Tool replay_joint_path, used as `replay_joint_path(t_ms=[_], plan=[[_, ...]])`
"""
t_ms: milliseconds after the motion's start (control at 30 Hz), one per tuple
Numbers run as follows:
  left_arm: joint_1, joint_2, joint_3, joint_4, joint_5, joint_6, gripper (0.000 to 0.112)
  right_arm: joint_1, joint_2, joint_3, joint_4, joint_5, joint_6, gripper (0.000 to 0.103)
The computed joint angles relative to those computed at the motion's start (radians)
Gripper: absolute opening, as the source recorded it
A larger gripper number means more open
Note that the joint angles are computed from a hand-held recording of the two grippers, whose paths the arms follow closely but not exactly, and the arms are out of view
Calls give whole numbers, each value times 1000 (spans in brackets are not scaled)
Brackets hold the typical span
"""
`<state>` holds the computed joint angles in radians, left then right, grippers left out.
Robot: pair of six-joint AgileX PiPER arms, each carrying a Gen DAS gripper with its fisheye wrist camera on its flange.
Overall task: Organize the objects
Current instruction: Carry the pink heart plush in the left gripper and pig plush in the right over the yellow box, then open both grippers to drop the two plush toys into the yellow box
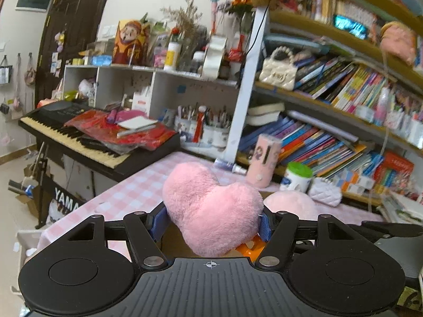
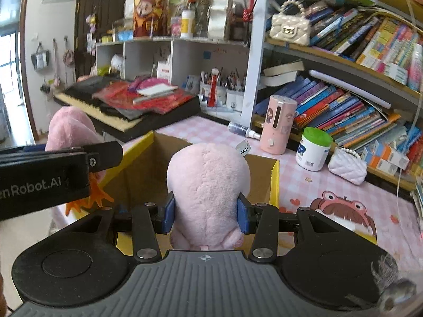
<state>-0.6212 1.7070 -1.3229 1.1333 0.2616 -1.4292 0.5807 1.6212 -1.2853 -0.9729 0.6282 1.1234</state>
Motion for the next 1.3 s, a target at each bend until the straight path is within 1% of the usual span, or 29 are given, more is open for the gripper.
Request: replay_joint_path(t_ms=[100,233,367,433,500,567,767,900,1000,1033,1067,1100,1200,1233,1300], plan=[[9,79,-83,-162,26,164,65,-64,58,-50,108,-39,-156,43],[15,164,-182,-343,74,351,65,-126,135,-121,277,-62,-385,43],[18,234,-273,-475,126,494,65,-165,206,-201,438,-52,-606,43],[19,265,-319,-520,157,547,65,-181,238,-246,521,-31,-713,43],[23,293,-361,-575,182,603,65,-193,264,-282,579,-13,-786,43],[26,312,-388,-620,198,647,66,-198,278,-300,594,-9,-816,44],[22,347,-437,-647,228,683,66,-221,325,-373,679,45,-913,44],[24,364,-461,-665,251,701,67,-230,348,-406,704,65,-932,46],[24,366,-467,-670,263,695,77,-228,361,-432,715,93,-948,51],[23,362,-462,-659,257,679,83,-225,360,-432,708,98,-939,51],[24,354,-451,-654,244,668,88,-223,357,-428,701,95,-928,53],[25,345,-442,-653,232,659,89,-222,350,-416,691,80,-915,58],[26,304,-390,-617,180,597,92,-215,308,-357,631,20,-833,67],[25,288,-369,-590,162,561,93,-215,291,-337,618,-1,-813,68],[22,244,-306,-482,114,434,94,-207,241,-275,553,-54,-730,74]])
